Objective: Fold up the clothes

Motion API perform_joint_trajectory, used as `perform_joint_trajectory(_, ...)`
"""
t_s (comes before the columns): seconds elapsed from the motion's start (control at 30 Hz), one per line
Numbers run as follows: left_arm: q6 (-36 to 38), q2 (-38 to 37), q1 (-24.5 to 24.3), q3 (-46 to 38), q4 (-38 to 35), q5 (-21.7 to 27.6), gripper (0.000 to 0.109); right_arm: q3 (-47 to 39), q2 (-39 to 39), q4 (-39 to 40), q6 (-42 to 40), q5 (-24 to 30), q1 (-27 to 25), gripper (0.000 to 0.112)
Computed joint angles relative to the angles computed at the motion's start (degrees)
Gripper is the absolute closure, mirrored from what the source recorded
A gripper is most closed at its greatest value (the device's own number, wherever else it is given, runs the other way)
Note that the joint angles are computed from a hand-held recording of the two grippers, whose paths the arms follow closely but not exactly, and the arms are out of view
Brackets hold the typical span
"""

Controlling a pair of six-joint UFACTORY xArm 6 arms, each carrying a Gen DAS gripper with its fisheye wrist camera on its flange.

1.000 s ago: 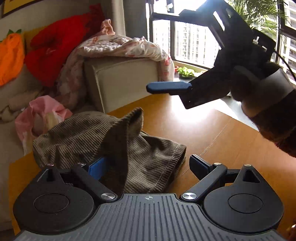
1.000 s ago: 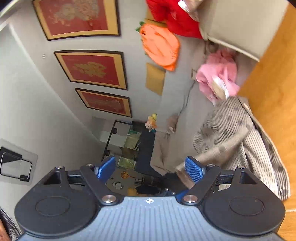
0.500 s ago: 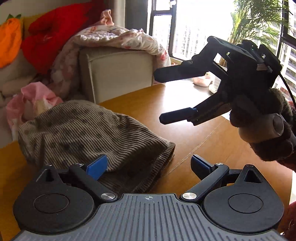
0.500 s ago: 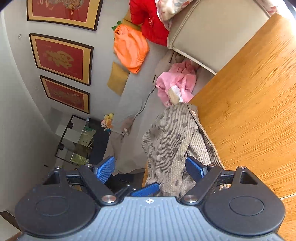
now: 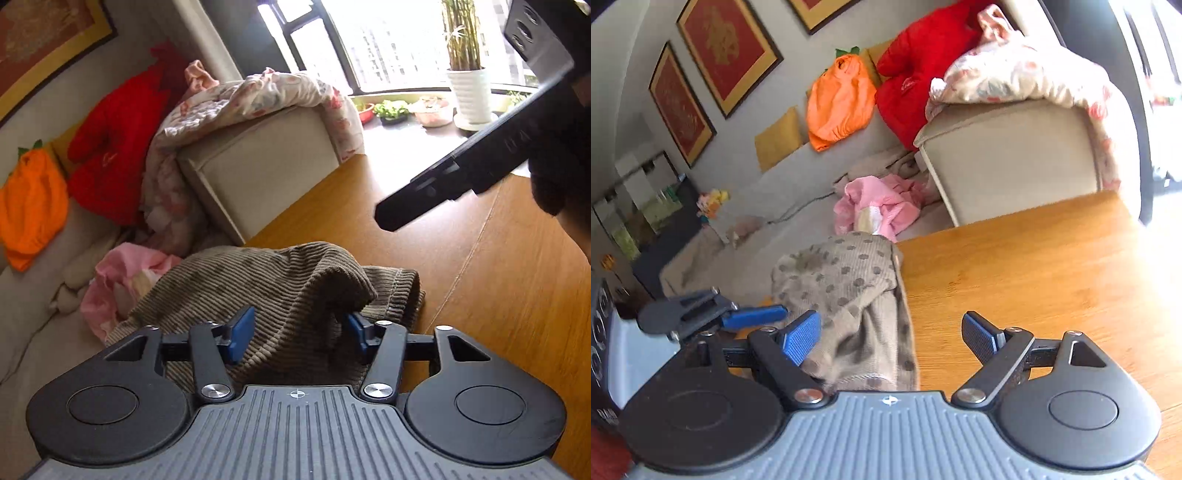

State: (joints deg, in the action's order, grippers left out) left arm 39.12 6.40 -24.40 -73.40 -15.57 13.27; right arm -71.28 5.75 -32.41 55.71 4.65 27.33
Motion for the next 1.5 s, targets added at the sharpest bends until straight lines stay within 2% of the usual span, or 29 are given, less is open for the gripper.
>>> perform_joint_trajectory(0.03, 1.1, 0.8, 0.6, -2.0, -6.0, 1.8, 0.089, -1.0, -0.3, -6.0, 3.1, 2.9, 0.5, 0.028)
perform_joint_trajectory(0.1, 0.5, 1.8, 2.8, -6.8, -18.0, 8.5, 0.092, -1.9, -0.4, -13.7, 4.2, 5.2, 1.3, 0.028)
perform_joint_trajectory(0.17, 3.5, 2.2, 4.5, -9.2, -29.2, 12.7, 0.096, -2.8, 0.2, -13.4, 0.2, 4.7, 2.4, 0.028)
perform_joint_trajectory(0.23, 4.0, 2.2, 5.7, -10.5, -34.6, 16.1, 0.096, -5.4, 2.4, -13.2, -2.9, 4.9, 3.7, 0.028)
perform_joint_trajectory(0.27, 4.1, 2.1, 5.9, -10.8, -35.8, 17.3, 0.096, -6.8, 3.6, -13.2, -4.4, 5.0, 4.3, 0.028)
perform_joint_trajectory(0.33, 4.1, 1.9, 6.1, -11.1, -36.9, 19.1, 0.096, -11.5, 6.9, -19.3, -1.8, 7.2, 5.5, 0.028)
perform_joint_trajectory(0.4, 3.8, 1.4, 6.2, -10.7, -36.7, 20.2, 0.096, -16.6, 9.6, -28.4, 3.7, 13.7, 6.9, 0.028)
perform_joint_trajectory(0.43, 3.3, 0.8, 6.2, -9.8, -35.2, 20.0, 0.094, -16.9, 9.4, -30.5, 5.0, 15.9, 7.0, 0.029)
perform_joint_trajectory(0.5, 2.8, -0.3, 6.9, -7.6, -32.9, 20.9, 0.084, -16.9, 8.6, -33.7, 7.2, 19.9, 7.1, 0.029)
perform_joint_trajectory(0.57, 1.9, -1.5, 8.2, -4.6, -31.1, 22.3, 0.062, -13.6, 5.9, -32.3, 6.2, 20.4, 6.4, 0.029)
perform_joint_trajectory(0.63, 1.5, -2.5, 9.7, -2.2, -31.4, 24.4, 0.056, -7.8, 1.6, -26.5, 1.0, 19.7, 5.6, 0.029)
perform_joint_trajectory(0.7, 3.6, -3.5, 11.5, -1.2, -35.9, 27.3, 0.05, -2.6, -1.9, -17.3, -5.8, 18.1, 4.7, 0.029)
perform_joint_trajectory(0.77, 6.7, -3.8, 12.9, -1.8, -41.2, 28.9, 0.025, 0.4, -4.2, -9.1, -10.8, 15.8, 3.6, 0.029)
perform_joint_trajectory(0.8, 8.5, -3.7, 13.1, -2.6, -43.8, 28.1, 0.021, 1.5, -5.1, -5.8, -12.7, 14.3, 3.0, 0.029)
perform_joint_trajectory(0.87, 12.1, -3.3, 13.5, -4.5, -49.2, 26.8, 0.02, 0.8, -4.6, -2.5, -13.6, 10.1, 2.1, 0.029)
perform_joint_trajectory(0.93, 12.5, 0.1, 13.1, -9.2, -53.4, 24.0, 0.018, -2.0, -2.1, 3.2, -17.4, 5.4, 1.8, 0.029)
perform_joint_trajectory(1.03, 7.6, 8.5, 13.0, -19.5, -55.4, 21.7, 0.017, -10.5, 5.7, 18.5, -34.1, 1.9, 4.1, 0.029)
perform_joint_trajectory(1.07, 4.1, 11.2, 13.3, -22.4, -53.7, 22.2, 0.017, -13.4, 8.5, 24.3, -40.1, 2.8, 5.3, 0.029)
perform_joint_trajectory(1.13, -7.7, 17.3, 13.8, -28.2, -45.3, 23.6, 0.017, -20.9, 14.3, 35.4, -52.0, 7.0, 7.4, 0.029)
perform_joint_trajectory(1.2, -15.5, 22.6, 14.4, -33.2, -40.3, 25.5, 0.027, -26.8, 19.3, 38.4, -56.9, 13.7, 8.3, 0.028)
perform_joint_trajectory(1.23, -15.7, 23.6, 14.6, -33.7, -41.0, 25.7, 0.031, -28.7, 21.4, 36.3, -56.0, 15.6, 8.6, 0.025)
perform_joint_trajectory(1.27, -14.8, 24.4, 14.8, -33.9, -42.6, 25.8, 0.03, -28.2, 21.4, 32.0, -54.3, 15.0, 8.9, 0.024)
perform_joint_trajectory(1.3, -14.9, 24.5, 14.9, -33.9, -42.5, 25.9, 0.03, -27.2, 21.2, 30.0, -55.1, 13.7, 9.2, 0.024)
perform_joint_trajectory(1.33, -15.4, 24.2, 15.0, -33.9, -41.9, 25.9, 0.029, -27.4, 20.7, 30.5, -55.2, 14.8, 9.3, 0.024)
perform_joint_trajectory(1.4, -15.3, 22.9, 14.9, -33.1, -40.4, 25.3, 0.028, -28.5, 19.6, 38.7, -60.2, 17.7, 8.8, 0.024)
perform_joint_trajectory(1.43, -12.8, 21.0, 14.7, -31.0, -41.0, 23.7, 0.022, -29.2, 19.2, 42.9, -62.1, 18.3, 8.1, 0.024)
perform_joint_trajectory(1.5, -6.1, 18.0, 14.3, -27.7, -45.3, 19.9, 0.015, -30.5, 19.0, 44.2, -60.5, 17.4, 6.1, 0.024)
